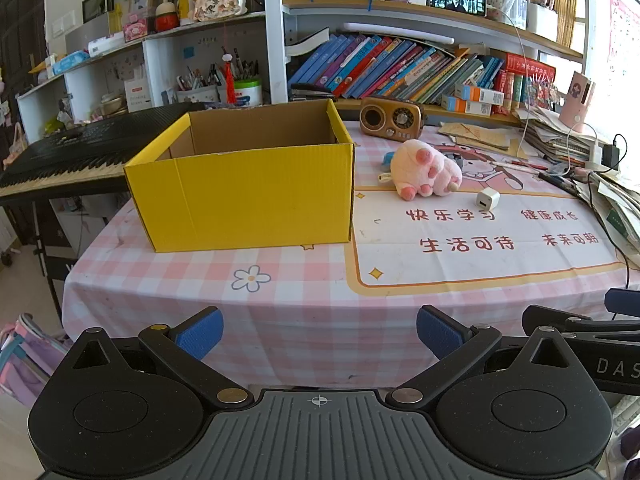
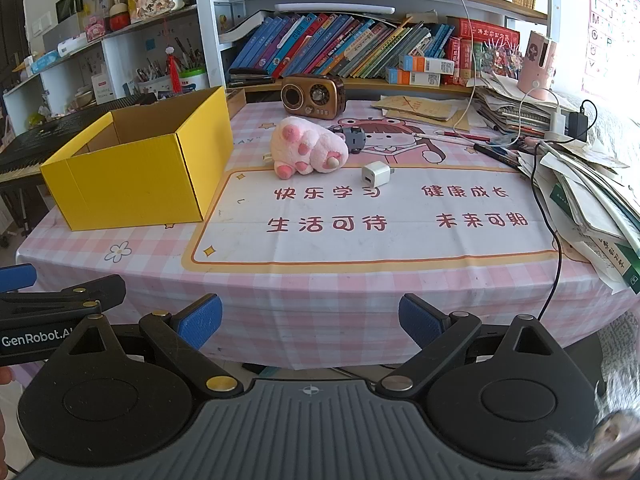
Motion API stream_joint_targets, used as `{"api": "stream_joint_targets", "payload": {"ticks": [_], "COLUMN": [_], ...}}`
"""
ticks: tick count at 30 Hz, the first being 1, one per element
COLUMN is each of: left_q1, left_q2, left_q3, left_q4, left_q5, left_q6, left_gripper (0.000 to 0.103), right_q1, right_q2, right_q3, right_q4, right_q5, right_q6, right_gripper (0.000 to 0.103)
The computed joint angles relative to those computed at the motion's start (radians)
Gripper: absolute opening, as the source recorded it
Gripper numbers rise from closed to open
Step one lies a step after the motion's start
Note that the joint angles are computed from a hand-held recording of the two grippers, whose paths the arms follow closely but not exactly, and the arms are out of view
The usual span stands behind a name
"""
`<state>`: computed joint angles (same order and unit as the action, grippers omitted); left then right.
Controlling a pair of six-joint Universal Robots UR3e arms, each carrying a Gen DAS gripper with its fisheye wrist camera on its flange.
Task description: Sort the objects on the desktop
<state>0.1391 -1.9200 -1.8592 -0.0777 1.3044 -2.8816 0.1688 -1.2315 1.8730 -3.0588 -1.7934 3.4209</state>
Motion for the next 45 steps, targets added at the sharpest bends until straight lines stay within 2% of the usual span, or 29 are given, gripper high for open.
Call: {"api": "stream_joint_targets", "payload": {"ticks": [35, 45], "left_q1": [0.016, 0.017], "left_q2": [-0.025, -0.039], "left_q3": [0.045, 0.046], "left_q4": [-0.039, -0.017], "left_q5": [-0.039, -0.066], "left_q6": [0.017, 0.037], "left_gripper": [0.103, 0.103], "right_q1": [0.004, 0.012], "right_q2": [0.013, 0.015], "right_q3": [-0.033, -0.025], "right_q4": [0.024, 0.022], "right_q5": [-0.008, -0.041], "right_q6": [0.006, 0.027], "right_gripper": [0.096, 0.096]}}
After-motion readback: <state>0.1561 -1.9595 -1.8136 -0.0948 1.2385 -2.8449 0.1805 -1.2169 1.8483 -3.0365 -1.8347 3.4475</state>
